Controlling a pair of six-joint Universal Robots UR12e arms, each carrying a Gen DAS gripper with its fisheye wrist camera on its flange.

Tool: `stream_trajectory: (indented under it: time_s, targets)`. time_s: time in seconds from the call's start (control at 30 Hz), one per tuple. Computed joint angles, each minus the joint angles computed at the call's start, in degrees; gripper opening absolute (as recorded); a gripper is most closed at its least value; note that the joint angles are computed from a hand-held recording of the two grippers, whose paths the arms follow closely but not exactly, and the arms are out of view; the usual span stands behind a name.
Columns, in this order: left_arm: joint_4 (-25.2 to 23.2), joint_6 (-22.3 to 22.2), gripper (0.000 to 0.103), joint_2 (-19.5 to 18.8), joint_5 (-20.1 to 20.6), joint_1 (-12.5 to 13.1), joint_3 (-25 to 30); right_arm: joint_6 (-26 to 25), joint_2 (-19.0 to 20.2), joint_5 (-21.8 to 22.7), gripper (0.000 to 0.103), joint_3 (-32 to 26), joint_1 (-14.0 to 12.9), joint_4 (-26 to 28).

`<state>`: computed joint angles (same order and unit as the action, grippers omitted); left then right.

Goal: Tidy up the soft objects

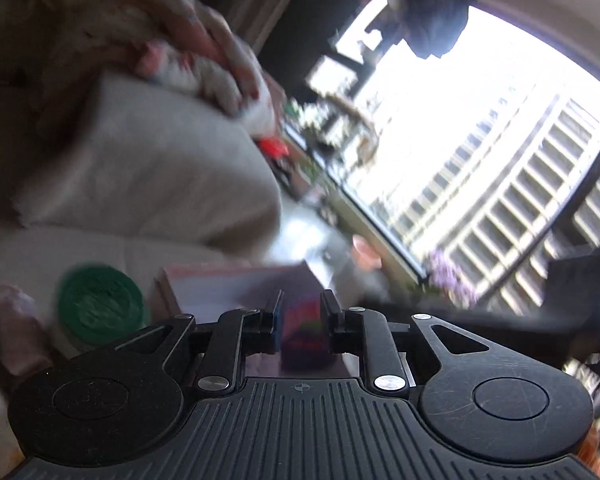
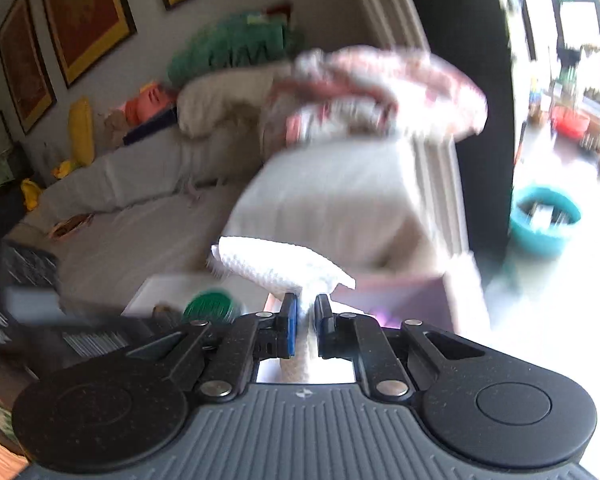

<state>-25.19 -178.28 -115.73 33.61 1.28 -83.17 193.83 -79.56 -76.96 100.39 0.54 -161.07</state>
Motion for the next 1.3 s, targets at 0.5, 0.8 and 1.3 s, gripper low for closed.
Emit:
stream_trajectory:
  time_s: [0.5, 0.8, 1.3]
  targets:
    - [13.13, -7.45, 0.021, 5.24, 22.89, 9.57, -8.27, -0.95, 8.13, -12.39, 0.015, -9.3, 4.58, 23.67]
    - [3.0, -4.16, 0.021, 4.41, 23.94, 11.42, -8.64, -3.83, 4.98, -15.28, 0.059, -9.57, 6.28, 20.97]
    - [6.31, 5.49, 0.021, 2.77, 25.06, 8.75, -8.22, -13.78, 8.05, -10.35, 0.08, -15.6, 10.83, 10.9]
